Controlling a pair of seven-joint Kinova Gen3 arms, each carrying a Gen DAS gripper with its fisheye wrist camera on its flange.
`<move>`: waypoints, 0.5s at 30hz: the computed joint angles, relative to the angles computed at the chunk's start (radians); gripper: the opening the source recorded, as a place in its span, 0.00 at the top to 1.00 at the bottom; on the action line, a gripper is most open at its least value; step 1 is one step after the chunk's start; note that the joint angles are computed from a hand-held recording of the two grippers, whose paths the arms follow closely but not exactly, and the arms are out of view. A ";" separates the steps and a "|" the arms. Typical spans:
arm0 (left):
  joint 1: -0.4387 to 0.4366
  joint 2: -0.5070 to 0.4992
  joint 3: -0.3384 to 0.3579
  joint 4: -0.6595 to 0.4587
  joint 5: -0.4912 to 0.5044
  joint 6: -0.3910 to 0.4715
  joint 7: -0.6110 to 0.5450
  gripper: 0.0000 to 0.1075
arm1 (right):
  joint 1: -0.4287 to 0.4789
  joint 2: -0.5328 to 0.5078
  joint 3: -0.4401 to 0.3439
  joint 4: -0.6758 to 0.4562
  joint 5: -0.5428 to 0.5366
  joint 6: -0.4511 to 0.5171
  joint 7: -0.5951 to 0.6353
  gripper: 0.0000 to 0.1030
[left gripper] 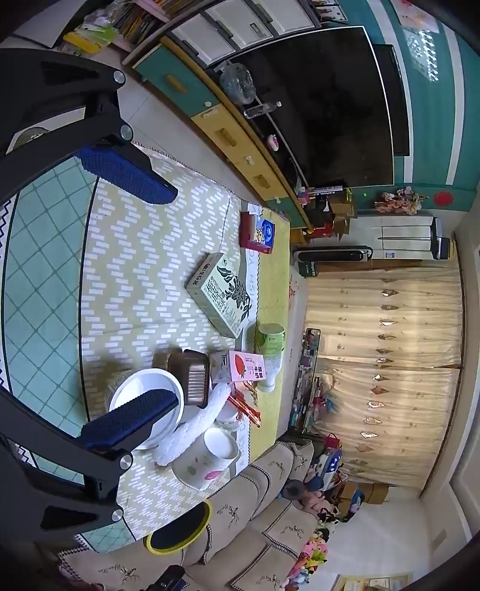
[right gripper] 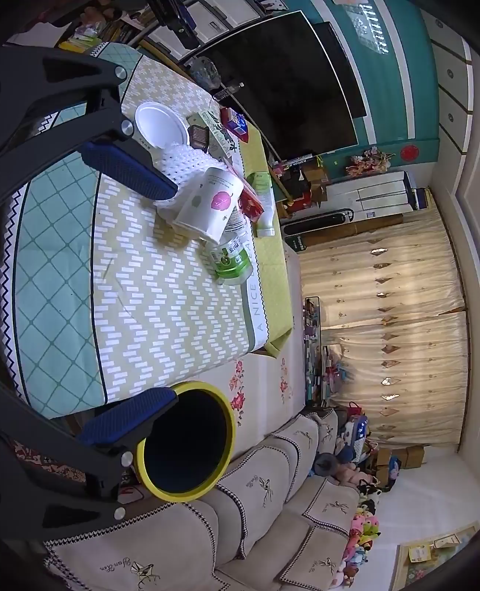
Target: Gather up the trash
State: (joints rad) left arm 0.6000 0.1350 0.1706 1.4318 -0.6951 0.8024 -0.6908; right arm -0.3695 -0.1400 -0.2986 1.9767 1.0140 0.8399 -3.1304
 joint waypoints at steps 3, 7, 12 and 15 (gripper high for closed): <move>-0.002 -0.001 0.001 0.002 0.000 -0.005 -0.002 0.08 | 0.003 0.001 0.001 0.003 0.007 -0.005 -0.007 0.06; 0.030 0.012 0.004 -0.010 -0.038 0.022 0.030 0.08 | 0.001 0.003 -0.003 0.007 0.025 0.000 -0.027 0.06; 0.025 0.002 0.004 -0.001 -0.027 0.008 0.023 0.08 | 0.004 0.009 0.011 0.020 0.017 -0.029 -0.027 0.06; 0.003 -0.006 0.009 -0.001 0.015 -0.002 -0.013 0.08 | 0.000 0.012 0.006 0.024 0.025 -0.025 -0.039 0.06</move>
